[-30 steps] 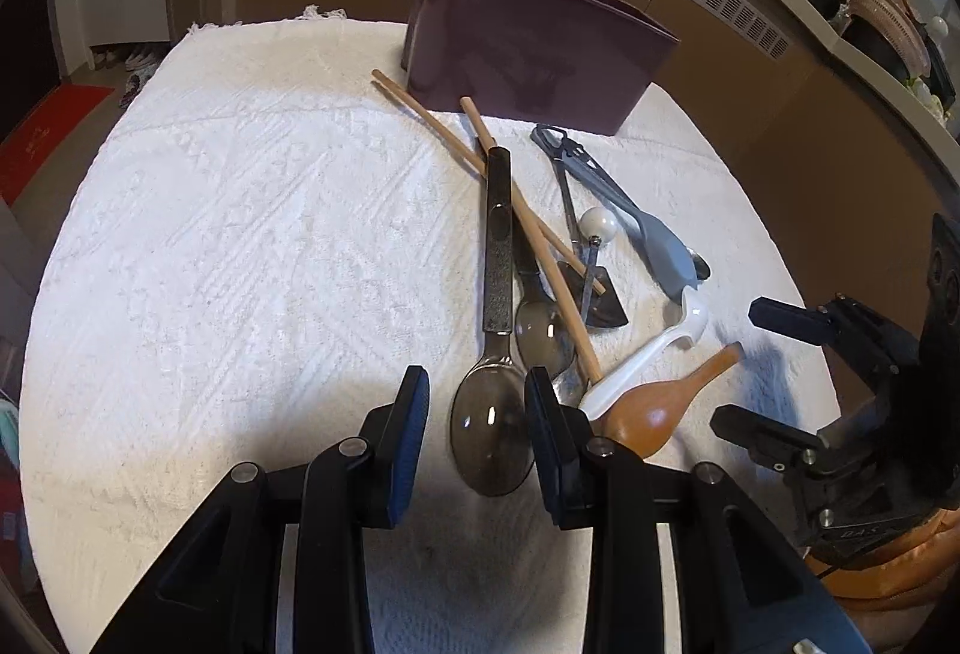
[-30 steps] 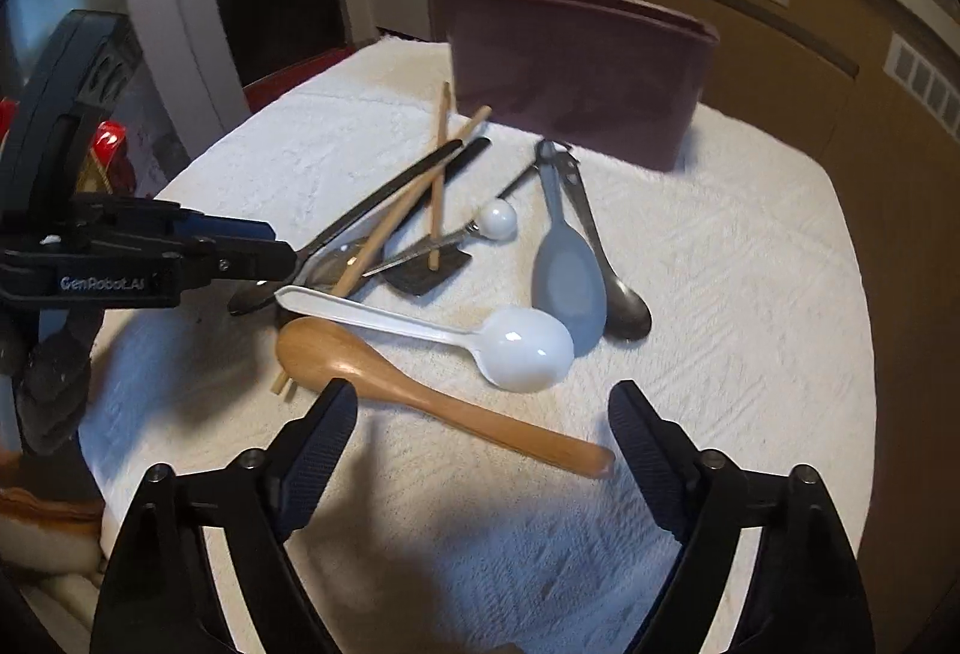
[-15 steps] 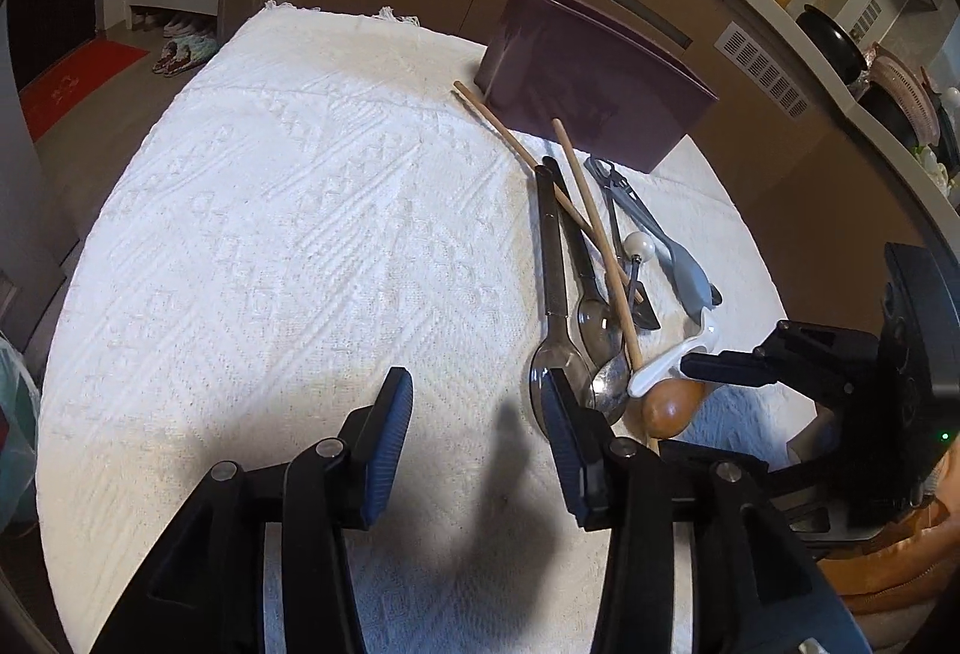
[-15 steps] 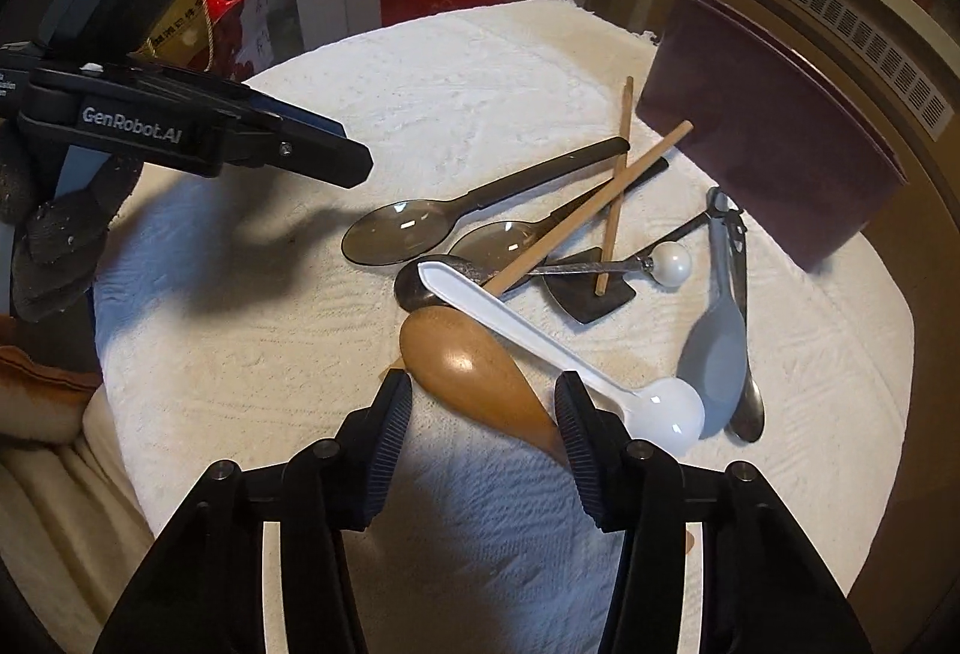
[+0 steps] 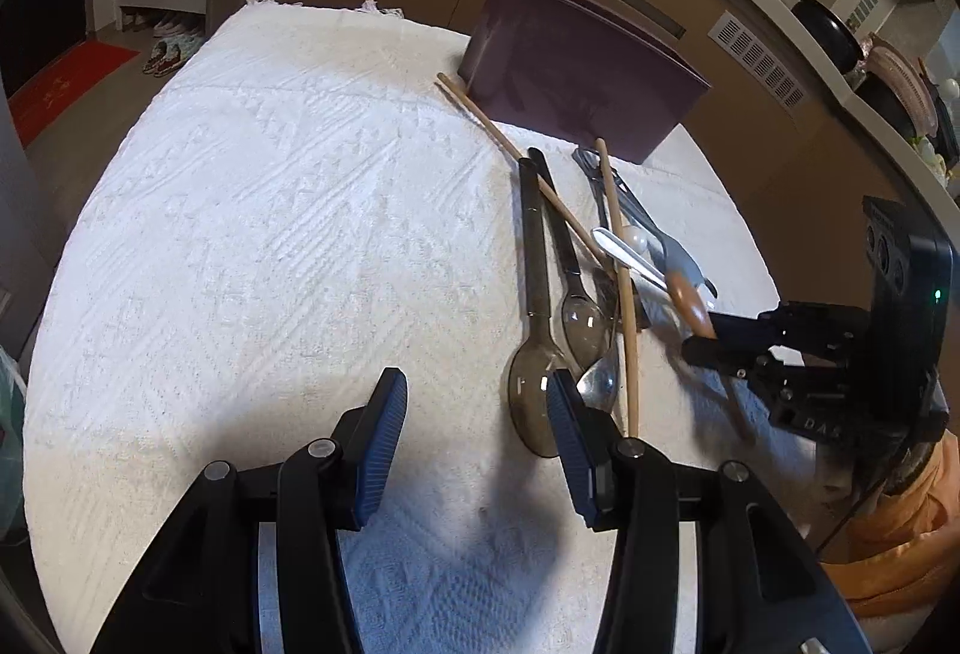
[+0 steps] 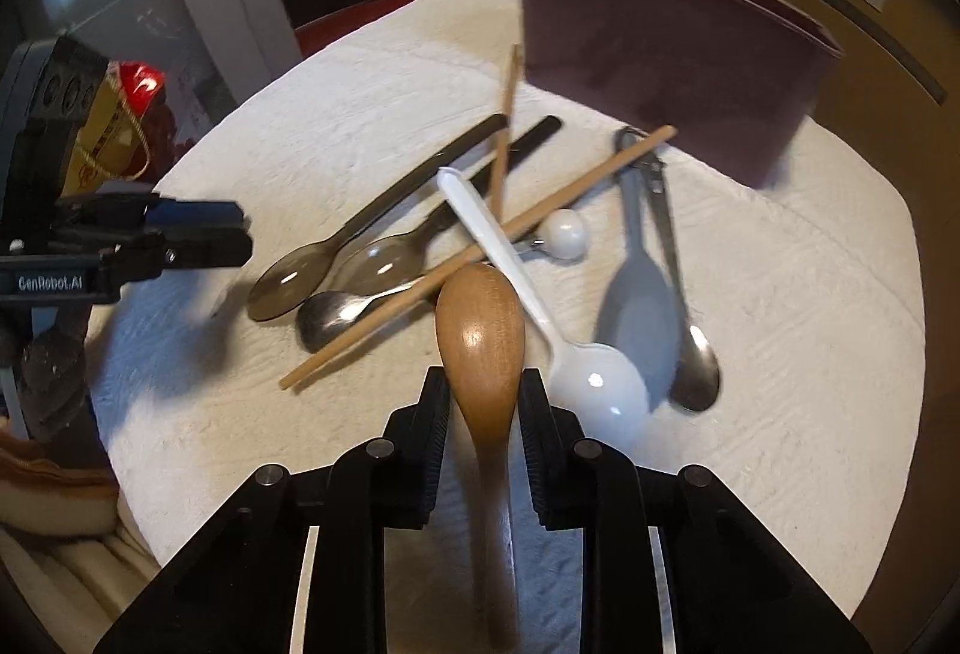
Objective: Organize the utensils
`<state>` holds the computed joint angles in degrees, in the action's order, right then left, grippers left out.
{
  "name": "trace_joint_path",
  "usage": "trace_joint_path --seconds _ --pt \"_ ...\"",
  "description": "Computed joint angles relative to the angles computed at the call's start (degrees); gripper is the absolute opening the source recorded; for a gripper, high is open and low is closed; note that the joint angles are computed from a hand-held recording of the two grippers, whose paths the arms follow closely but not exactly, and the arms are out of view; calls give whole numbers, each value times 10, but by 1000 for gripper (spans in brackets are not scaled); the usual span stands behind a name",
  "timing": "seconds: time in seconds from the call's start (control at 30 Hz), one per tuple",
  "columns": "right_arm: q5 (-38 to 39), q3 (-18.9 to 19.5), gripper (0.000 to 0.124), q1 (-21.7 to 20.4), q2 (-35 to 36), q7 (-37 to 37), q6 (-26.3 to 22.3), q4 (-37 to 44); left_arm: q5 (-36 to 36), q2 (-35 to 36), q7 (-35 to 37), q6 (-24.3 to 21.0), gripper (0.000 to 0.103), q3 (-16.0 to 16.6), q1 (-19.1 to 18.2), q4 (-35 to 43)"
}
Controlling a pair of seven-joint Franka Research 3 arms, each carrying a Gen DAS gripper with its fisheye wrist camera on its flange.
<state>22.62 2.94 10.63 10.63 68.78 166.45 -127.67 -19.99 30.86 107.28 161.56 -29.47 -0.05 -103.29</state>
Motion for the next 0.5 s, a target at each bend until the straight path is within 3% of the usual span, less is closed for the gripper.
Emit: trace_joint_path --seconds 0.13,0.33,0.4,0.5 --pt "72 9 24 -25 -21 -21 29 -24 43 16 -13 -28 45 24 -37 40" --pt "44 -14 24 -15 -46 15 59 -62 119 91 -76 -129 44 82 -114 188" --pt "34 -16 24 -15 -49 25 67 -71 148 117 -104 -152 38 104 -139 239" --pt "78 -3 24 -30 -55 -11 75 -81 183 161 -133 -197 36 124 -165 323"
